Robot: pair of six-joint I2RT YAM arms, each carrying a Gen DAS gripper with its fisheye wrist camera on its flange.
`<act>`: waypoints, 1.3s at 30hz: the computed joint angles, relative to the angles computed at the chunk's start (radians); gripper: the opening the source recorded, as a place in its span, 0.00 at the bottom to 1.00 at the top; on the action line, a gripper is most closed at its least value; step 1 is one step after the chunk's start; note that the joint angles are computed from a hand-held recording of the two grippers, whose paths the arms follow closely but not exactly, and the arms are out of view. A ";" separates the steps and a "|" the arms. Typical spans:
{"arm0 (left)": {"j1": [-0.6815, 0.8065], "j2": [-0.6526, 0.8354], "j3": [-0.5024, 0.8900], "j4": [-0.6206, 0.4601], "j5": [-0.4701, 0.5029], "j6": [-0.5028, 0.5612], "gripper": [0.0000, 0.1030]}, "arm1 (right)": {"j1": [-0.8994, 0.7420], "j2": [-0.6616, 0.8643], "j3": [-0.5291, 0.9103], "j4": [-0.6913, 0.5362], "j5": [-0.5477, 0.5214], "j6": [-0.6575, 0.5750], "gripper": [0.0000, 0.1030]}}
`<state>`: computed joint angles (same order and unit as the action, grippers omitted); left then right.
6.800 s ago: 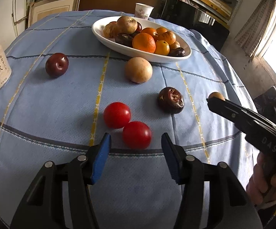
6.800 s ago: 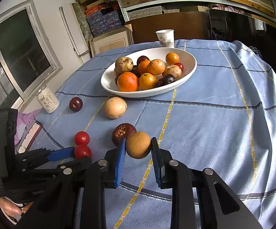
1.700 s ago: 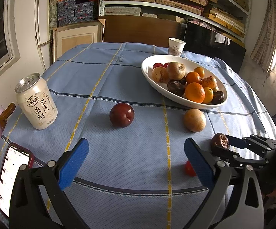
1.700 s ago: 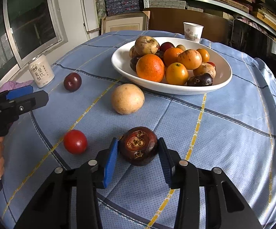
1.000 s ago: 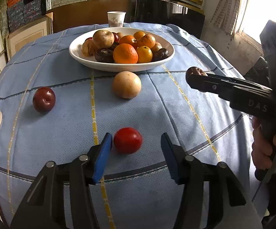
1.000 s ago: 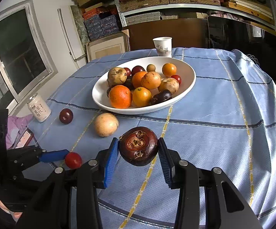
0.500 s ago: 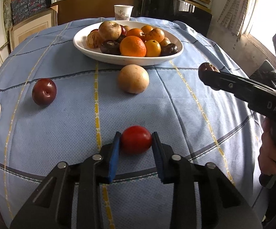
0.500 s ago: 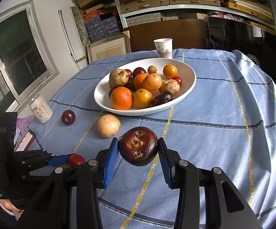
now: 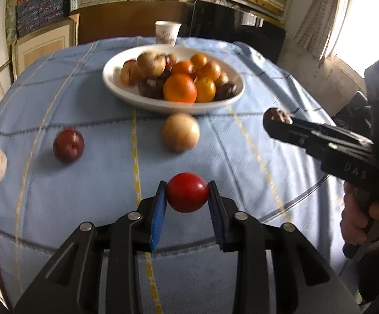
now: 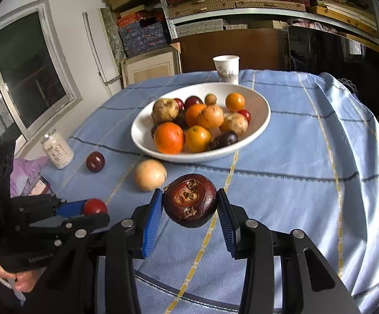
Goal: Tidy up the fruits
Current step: 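Grasp the last red tomato with the left tool while the right tool holds the brown fruit, then carry the tomato and brown fruit over the white plate and open both tools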
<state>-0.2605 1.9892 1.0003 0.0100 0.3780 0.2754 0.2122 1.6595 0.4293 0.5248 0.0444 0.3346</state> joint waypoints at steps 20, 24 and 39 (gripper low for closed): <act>-0.104 0.500 1.075 -0.384 -0.178 -0.175 0.30 | -0.237 0.399 0.621 -0.204 -0.104 -0.007 0.41; -0.124 0.674 1.354 -0.516 -0.223 -0.154 0.30 | -0.252 0.468 0.684 -0.222 -0.131 -0.012 0.41; -0.040 0.187 0.584 -0.113 -0.173 -0.195 0.93 | -0.156 0.180 0.370 -0.099 -0.019 -0.053 0.53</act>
